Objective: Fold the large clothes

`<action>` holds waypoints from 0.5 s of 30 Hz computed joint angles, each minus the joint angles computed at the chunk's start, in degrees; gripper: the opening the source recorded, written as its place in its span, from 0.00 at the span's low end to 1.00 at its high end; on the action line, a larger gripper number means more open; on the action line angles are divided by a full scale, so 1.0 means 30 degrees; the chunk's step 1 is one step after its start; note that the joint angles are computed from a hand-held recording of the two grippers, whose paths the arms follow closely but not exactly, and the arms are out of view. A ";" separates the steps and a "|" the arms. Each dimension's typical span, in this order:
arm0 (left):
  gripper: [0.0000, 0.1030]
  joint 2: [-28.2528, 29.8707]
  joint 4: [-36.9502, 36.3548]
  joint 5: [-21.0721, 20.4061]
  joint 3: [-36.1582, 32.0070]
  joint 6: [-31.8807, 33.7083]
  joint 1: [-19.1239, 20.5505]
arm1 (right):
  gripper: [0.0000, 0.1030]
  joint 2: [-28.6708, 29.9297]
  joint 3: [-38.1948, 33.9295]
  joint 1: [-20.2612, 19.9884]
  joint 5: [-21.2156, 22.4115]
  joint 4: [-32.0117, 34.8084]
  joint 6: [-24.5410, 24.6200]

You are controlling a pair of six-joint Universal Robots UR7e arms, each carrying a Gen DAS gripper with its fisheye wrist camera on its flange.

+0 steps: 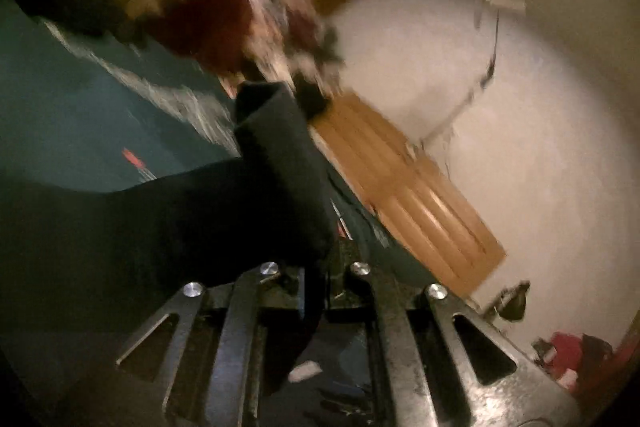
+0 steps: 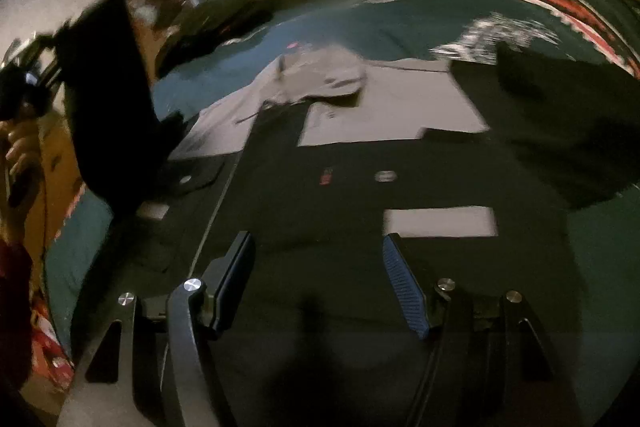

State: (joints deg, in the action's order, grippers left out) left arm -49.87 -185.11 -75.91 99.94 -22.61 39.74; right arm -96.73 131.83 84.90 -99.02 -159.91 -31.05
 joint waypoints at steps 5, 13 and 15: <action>0.14 0.2725 0.5112 -0.0670 -0.1903 -0.2172 -0.0260 | 0.74 -0.1585 -0.0470 -0.1865 0.0694 0.1302 0.0545; 0.57 -0.1473 0.3174 0.2921 0.3797 -0.3663 -0.1388 | 0.76 -0.0219 -0.3005 -0.3030 0.2635 0.3376 0.0589; 0.58 -0.2113 0.2796 0.3912 0.4534 -0.4625 -0.1121 | 0.76 0.0782 -0.3948 -0.2916 0.3420 0.3995 0.1065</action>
State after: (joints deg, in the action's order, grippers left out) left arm -56.21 -176.72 -64.17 113.54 -36.48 36.38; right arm -94.38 119.99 76.15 -88.76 -147.92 -27.85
